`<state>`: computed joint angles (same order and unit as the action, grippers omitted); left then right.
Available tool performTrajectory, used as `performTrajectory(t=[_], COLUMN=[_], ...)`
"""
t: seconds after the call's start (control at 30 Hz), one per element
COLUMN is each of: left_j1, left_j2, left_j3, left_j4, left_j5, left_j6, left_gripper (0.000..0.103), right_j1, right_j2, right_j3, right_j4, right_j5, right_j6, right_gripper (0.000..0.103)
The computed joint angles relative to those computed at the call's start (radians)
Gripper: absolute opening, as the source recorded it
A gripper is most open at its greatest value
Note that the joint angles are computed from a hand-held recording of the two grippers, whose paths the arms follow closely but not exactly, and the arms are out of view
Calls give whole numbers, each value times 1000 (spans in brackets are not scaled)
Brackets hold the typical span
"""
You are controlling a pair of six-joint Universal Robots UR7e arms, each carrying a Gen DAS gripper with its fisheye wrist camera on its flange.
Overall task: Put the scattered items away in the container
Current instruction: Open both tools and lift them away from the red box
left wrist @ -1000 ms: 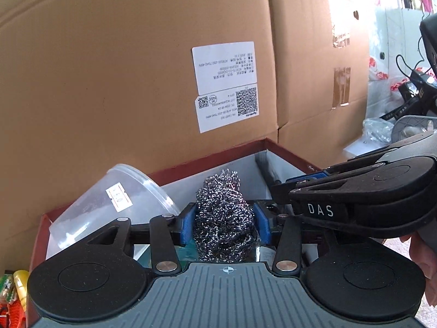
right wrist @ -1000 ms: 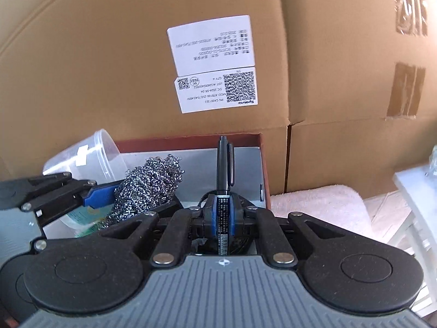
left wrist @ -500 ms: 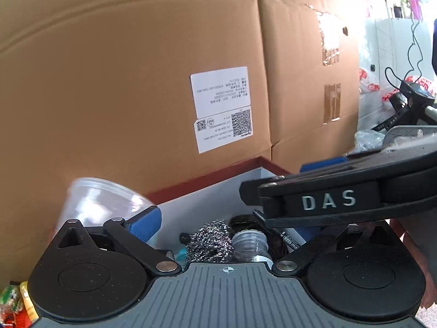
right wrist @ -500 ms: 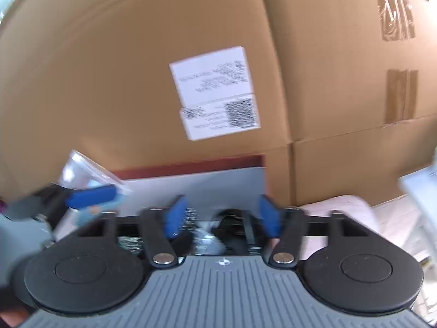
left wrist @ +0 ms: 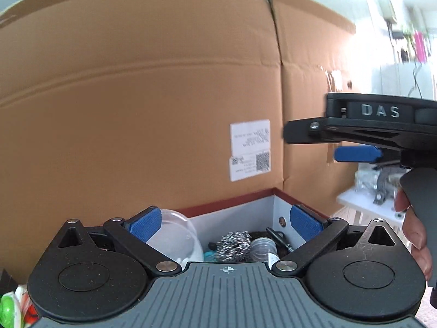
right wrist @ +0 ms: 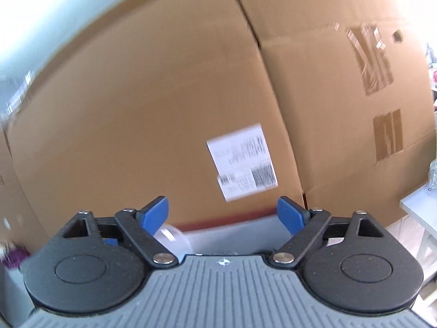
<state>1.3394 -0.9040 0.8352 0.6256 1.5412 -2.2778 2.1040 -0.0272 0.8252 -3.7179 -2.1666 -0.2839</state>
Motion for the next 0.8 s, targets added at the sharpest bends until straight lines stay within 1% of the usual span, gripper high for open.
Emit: performTrajectory(t=[0.07,0.13,0.2,0.33,0.43,0.57,0.7,0.8], left_j1=[19,40,62,113,153,200,256,302], left_j2=[-55,-103,-147,-190,-204,-220,-236,-241], left_j3=[60,108,148,163,146,130,107,67], left_j4=[-51,-94,-139,-167,-156,-149,-154,-134], left_j5=[24,36,35,22,5,-18,-20,-11], left_j6=[-31,-56,-78,-113,-133,-135,-116,-116], left_gripper=[103,103,103,103,103,103,103,103], right_j1=[11,21,34,60,74,94,111,119], right_j2=[2,0,-1,29,77,153,253,330], right_j3=[10,23,37,12,-58,-179,-353,-495], right_j4=[-44,-51,-46,9,81,209,369,505], right_j5=[4,2,0,4,26,62,91,120], right_j6=[0,10,11,7,-6,-22,-39,-22], right_gripper=[94,94,94,94,94,94,94,94])
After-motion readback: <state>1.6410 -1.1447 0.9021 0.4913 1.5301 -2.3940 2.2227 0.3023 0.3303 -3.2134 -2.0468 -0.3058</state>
